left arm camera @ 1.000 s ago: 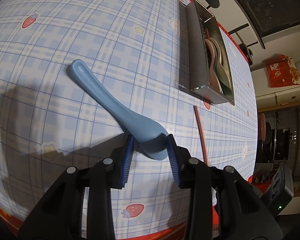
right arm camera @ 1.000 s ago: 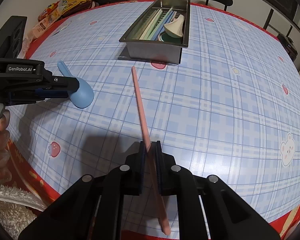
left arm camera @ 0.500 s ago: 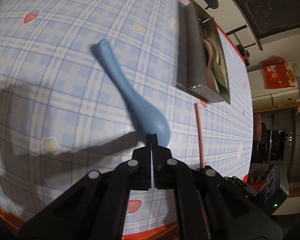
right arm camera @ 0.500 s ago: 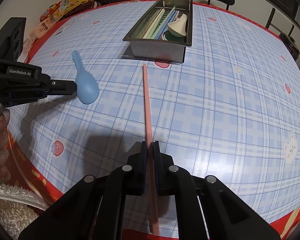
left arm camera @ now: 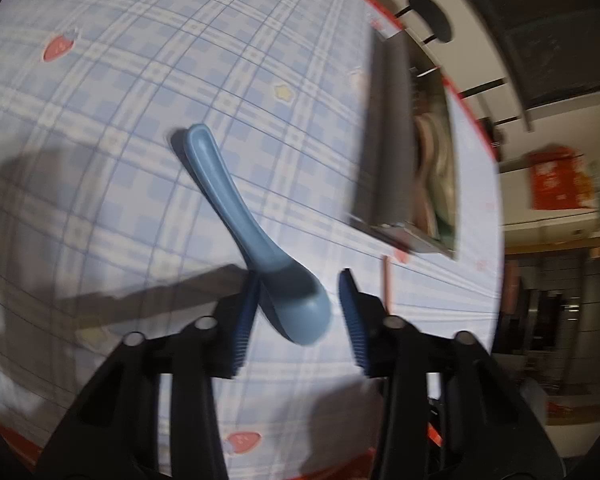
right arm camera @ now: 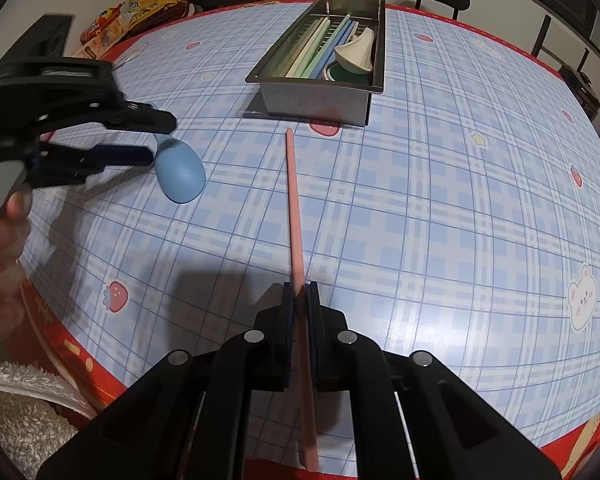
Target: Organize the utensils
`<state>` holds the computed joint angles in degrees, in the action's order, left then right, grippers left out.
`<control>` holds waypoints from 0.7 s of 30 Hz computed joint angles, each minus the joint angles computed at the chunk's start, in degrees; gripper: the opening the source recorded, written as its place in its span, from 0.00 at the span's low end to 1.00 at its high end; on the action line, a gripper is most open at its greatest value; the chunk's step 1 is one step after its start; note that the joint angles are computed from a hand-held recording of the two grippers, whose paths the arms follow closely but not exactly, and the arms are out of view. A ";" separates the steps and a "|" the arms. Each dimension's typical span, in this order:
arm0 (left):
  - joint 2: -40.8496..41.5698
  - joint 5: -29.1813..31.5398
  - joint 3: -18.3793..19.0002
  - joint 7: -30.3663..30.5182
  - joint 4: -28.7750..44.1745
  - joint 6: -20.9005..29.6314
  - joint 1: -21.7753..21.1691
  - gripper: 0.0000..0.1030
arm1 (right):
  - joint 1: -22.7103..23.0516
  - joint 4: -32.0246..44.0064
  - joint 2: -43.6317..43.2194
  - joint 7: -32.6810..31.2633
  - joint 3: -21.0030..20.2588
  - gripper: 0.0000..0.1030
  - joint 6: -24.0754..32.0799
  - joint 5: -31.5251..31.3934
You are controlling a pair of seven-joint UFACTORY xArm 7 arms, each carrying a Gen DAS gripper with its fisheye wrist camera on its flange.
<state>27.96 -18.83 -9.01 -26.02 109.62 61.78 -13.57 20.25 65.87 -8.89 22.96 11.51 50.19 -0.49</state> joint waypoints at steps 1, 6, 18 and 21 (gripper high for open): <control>0.93 1.19 0.32 -0.69 1.49 1.12 -0.62 0.34 | 0.01 0.02 0.02 -0.08 -0.05 0.07 -0.04 0.14; 4.14 7.22 1.02 0.34 7.32 3.45 -3.68 0.34 | -0.02 -0.19 -0.12 -0.33 -0.14 0.07 -0.30 0.48; 8.50 10.16 0.82 4.14 14.59 6.48 -6.21 0.13 | 0.02 -0.15 0.00 -0.55 -0.21 0.07 -0.43 1.06; 6.45 11.47 0.84 8.71 12.57 7.54 -6.50 0.12 | 0.00 -0.19 -0.02 -0.61 -0.24 0.07 -0.53 1.27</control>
